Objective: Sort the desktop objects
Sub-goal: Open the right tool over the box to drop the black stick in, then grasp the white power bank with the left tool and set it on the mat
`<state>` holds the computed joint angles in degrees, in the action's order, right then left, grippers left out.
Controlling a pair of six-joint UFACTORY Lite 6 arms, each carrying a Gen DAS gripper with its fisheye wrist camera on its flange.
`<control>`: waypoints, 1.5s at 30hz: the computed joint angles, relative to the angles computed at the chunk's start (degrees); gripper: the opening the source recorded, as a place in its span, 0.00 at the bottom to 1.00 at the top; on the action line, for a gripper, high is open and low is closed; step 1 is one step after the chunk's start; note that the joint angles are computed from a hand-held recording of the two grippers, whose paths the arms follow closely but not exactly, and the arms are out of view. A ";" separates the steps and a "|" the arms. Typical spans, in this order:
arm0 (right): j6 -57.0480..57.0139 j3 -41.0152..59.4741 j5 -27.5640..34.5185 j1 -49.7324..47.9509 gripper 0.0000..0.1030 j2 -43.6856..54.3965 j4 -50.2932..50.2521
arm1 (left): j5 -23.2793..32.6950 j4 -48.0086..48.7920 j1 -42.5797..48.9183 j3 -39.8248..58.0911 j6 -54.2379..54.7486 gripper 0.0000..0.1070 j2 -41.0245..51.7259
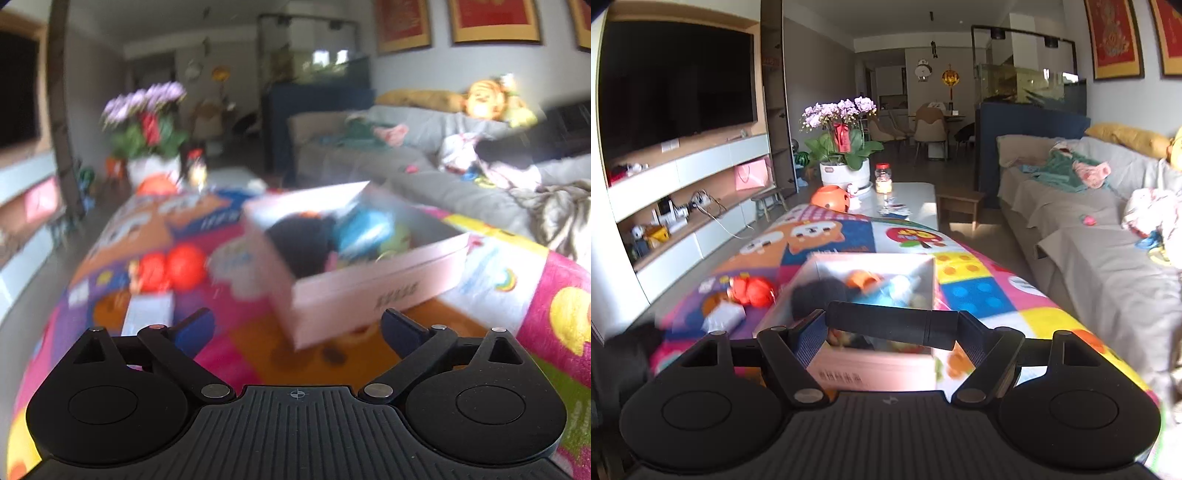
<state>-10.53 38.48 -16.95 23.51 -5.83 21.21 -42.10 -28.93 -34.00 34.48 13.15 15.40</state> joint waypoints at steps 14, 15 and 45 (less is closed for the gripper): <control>-20.82 12.96 -1.42 6.69 0.96 15.56 22.57 | -3.83 2.22 14.08 -5.31 -1.30 0.95 -0.26; -21.74 12.24 -2.62 8.33 0.97 15.70 23.06 | -3.17 1.84 15.12 -3.16 -0.17 0.95 1.36; 7.84 -13.98 -11.20 5.15 1.00 5.57 -0.46 | 4.92 13.40 -5.87 -8.73 5.41 0.52 -8.48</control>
